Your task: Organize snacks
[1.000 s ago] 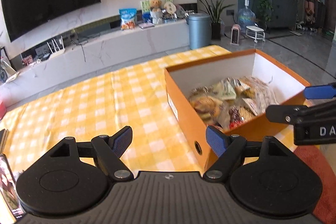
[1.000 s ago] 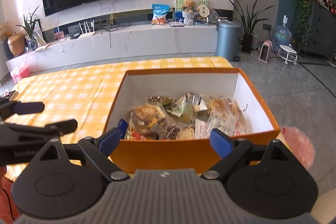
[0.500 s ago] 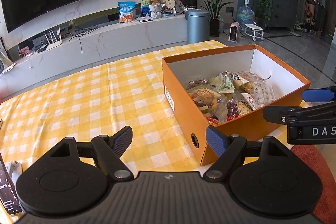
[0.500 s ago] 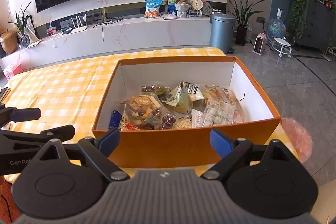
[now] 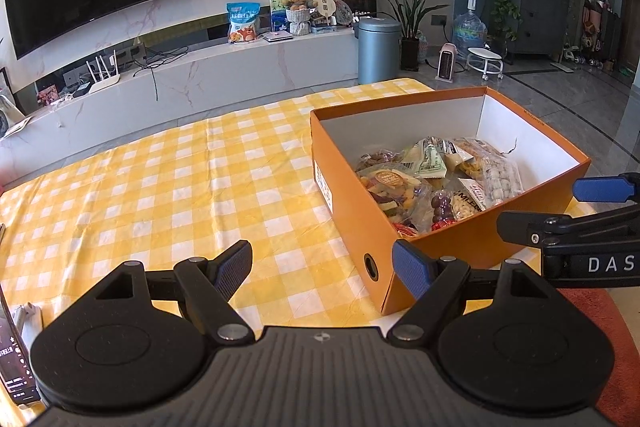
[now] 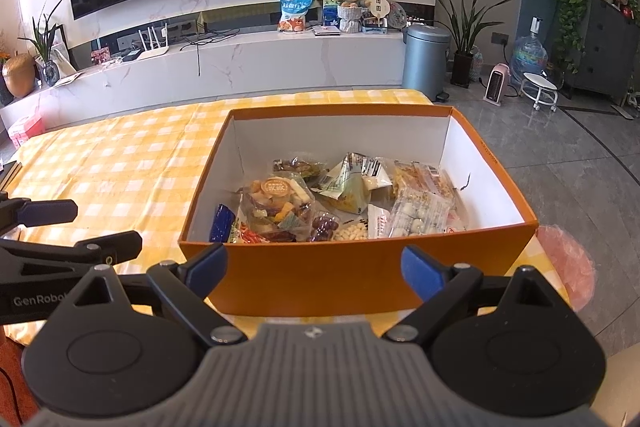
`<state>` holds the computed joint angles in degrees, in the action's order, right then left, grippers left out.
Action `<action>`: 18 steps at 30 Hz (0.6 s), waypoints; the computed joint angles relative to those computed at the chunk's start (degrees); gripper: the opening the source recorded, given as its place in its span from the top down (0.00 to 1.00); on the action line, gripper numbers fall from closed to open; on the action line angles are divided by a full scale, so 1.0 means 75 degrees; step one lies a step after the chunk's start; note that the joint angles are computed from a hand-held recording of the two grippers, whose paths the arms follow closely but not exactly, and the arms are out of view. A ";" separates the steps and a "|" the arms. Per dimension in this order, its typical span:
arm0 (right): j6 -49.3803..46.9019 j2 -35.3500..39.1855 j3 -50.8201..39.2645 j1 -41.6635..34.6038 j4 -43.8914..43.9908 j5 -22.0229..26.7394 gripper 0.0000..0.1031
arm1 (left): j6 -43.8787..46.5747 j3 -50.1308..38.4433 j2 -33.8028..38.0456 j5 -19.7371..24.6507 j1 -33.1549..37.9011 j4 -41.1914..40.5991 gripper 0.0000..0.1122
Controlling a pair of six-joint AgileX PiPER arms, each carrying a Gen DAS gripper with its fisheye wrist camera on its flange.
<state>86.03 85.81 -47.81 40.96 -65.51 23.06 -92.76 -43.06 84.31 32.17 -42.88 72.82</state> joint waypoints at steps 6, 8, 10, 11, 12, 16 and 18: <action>0.0181 0.0001 0.0024 0.0012 -0.0177 0.0014 0.11 | 0.0047 0.0018 -0.0073 0.0029 -0.0024 -0.0114 0.17; 0.0242 0.0007 0.0028 0.0027 -0.0226 0.0038 0.10 | 0.0011 0.0021 -0.0071 0.0031 -0.0023 -0.0085 0.17; 0.0276 0.0011 0.0032 0.0042 -0.0257 0.0055 0.10 | -0.0006 0.0020 -0.0085 0.0048 -0.0044 -0.0101 0.17; 0.0260 0.0009 0.0032 0.0039 -0.0245 0.0048 0.10 | -0.0017 0.0020 -0.0081 0.0052 -0.0039 -0.0093 0.17; 0.0222 0.0007 0.0028 0.0047 -0.0215 0.0047 0.10 | -0.0028 0.0023 -0.0085 0.0066 -0.0050 -0.0099 0.17; 0.0235 0.0010 0.0046 0.0109 -0.0290 0.0065 0.10 | -0.0036 0.0031 -0.0111 0.0039 -0.0045 -0.0117 0.17; 0.0281 0.0025 0.0049 0.0144 -0.0358 0.0090 0.10 | -0.0054 0.0026 -0.0116 0.0049 -0.0044 -0.0131 0.17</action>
